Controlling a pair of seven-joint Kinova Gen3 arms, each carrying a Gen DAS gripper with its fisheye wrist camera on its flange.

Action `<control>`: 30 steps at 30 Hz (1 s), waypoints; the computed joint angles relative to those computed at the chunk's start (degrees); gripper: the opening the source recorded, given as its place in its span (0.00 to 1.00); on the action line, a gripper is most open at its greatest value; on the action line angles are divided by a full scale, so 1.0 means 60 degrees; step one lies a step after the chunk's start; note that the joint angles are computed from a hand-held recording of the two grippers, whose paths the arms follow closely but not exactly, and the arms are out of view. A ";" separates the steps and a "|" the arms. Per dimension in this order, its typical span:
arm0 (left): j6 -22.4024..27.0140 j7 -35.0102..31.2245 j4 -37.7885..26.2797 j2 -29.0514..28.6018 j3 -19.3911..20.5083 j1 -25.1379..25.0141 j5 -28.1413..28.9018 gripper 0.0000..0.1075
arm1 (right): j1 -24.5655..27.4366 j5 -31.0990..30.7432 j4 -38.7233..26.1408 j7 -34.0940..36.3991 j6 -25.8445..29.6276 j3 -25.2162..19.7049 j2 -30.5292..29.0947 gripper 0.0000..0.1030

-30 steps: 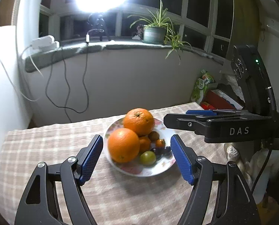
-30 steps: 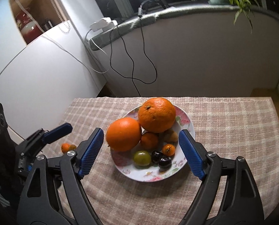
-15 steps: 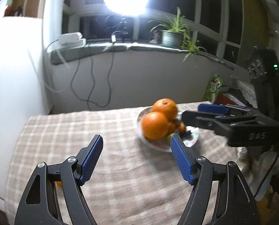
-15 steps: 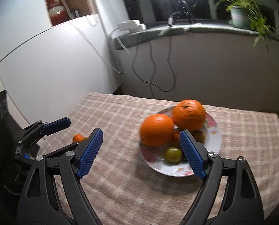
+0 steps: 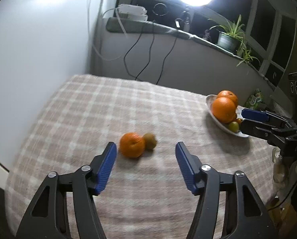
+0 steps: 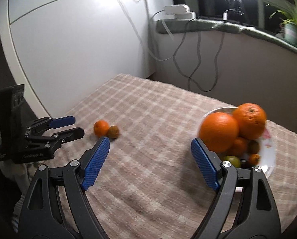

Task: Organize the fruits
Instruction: 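Move both open tools back to the tangerine and kiwi on the cloth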

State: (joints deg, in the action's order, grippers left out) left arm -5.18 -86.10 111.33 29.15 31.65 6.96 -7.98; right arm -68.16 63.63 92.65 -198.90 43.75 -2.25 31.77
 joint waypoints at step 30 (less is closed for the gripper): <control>0.1234 -0.1468 -0.1460 0.1207 -0.0491 0.0430 0.0780 0.46 | 0.1734 -0.5031 -0.3164 0.6543 -0.2236 0.0167 0.2395 0.45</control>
